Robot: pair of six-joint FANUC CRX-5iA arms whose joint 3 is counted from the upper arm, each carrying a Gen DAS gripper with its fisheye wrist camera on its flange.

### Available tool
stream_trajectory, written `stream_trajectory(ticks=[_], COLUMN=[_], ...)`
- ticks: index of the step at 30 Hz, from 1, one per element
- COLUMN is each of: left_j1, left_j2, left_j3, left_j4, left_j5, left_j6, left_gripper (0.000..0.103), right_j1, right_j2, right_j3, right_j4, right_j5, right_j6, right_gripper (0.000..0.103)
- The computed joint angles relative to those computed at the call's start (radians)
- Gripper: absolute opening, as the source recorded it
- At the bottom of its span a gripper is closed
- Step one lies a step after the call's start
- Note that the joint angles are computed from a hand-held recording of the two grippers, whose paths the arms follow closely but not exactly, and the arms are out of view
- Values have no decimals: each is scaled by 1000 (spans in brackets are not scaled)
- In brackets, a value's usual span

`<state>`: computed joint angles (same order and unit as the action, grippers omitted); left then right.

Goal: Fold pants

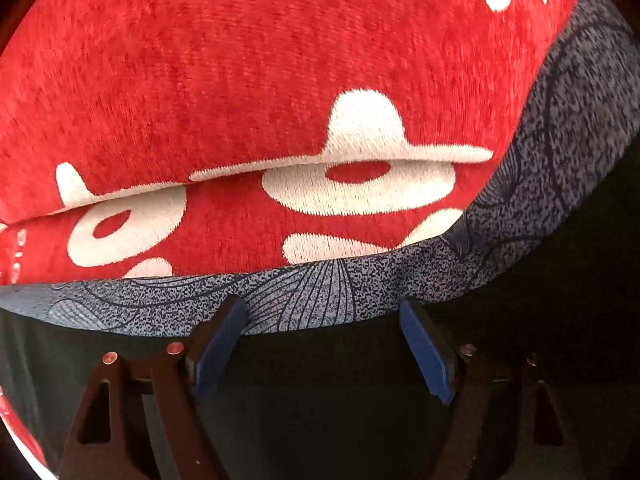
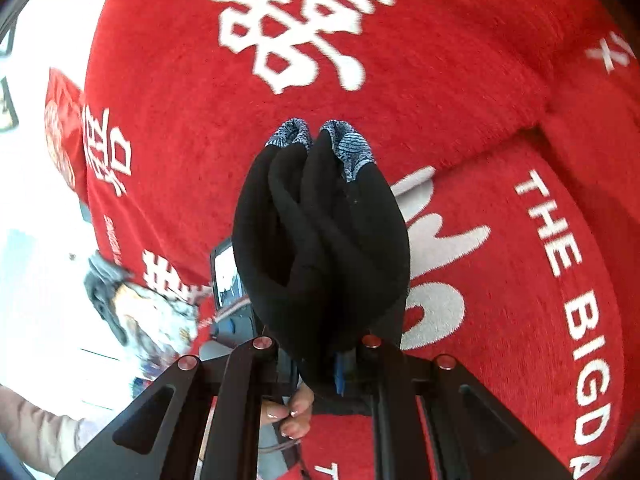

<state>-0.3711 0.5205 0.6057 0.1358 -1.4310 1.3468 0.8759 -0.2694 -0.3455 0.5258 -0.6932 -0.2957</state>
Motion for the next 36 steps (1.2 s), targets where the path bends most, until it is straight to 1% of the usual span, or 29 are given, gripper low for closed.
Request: stream_trajectory(ticks=[2,4,5,7,9,10,11,13,14,16,17,18,19,20,21,22,23,25,26,27,28,29,30,31,32,33,34,35,36], left_j1=[33,80,98,151,208,249,275,324,326,359,367,380,402,404,404,419,421,437,431,435,434,431,430,428,424,418,407,397,386], left_j2=[11,-2,1,-5,11,33,59,76,66,67,56,54,59,49,50,58,60,67,71,74,75,77,81,84,86,88,95,101,105], left_j3=[25,27,46,70,119,163,202,237,213,213,182,172,171,149,146,151,161,169,173,182,188,188,191,190,186,181,177,176,169], left_j4=[38,68,73,70,72,77,79,73,62,65,71,81,97,104,115,134,149,180,190,208,221,240,265,297,321,343,369,378,381], left_j5=[-15,-1,-2,-3,-38,-80,-108,-148,-137,-151,-139,-141,-150,-143,-148,-160,-178,-208,-216,-233,-247,-257,-276,-300,-318,-339,-374,-398,-418], left_j6=[6,6,0,-27,-46,-58,-68,-94,-102,-133,-139,-148,-160,-160,-154,-159,-152,-161,-163,-183,-196,-214,-235,-259,-282,-307,-335,-349,-360], left_gripper=[80,80,80,80,80,80,80,80,80,80,80,80,80,80,80,80,80,80,80,80,80,80,80,80,80,80,80,80,80], right_j1=[17,33,46,60,67,69,71,77,78,80,84,90,103,116,128,140,151,161,170,179,184,189,190,195,197,196,195,190,186], right_j2=[49,101,145,219,300,330,391,469,528,621,669,722,775,826,862,909,956,1017,1045,1055,1043,998,929,892,855,851,822,777,757], right_j3=[85,169,234,334,431,467,534,613,673,760,809,870,929,989,1032,1097,1172,1290,1351,1386,1380,1332,1245,1200,1162,1167,1131,1071,1045], right_j4=[-27,-53,-68,-88,-109,-119,-136,-154,-176,-217,-240,-256,-248,-228,-206,-175,-154,-154,-148,-146,-149,-163,-181,-185,-185,-180,-174,-177,-183], right_j5=[-84,-161,-218,-292,-344,-362,-394,-425,-454,-477,-499,-545,-599,-658,-708,-771,-835,-908,-947,-966,-959,-925,-863,-837,-836,-841,-841,-834,-832], right_j6=[91,182,251,341,411,434,472,505,527,540,552,572,588,604,615,636,675,746,799,847,864,869,847,820,776,754,704,634,597], right_gripper=[14,14,14,14,14,14,14,15,15,16,17,17,19,23,24,28,37,43,43,43,44,45,46,47,48,49,49,50,50])
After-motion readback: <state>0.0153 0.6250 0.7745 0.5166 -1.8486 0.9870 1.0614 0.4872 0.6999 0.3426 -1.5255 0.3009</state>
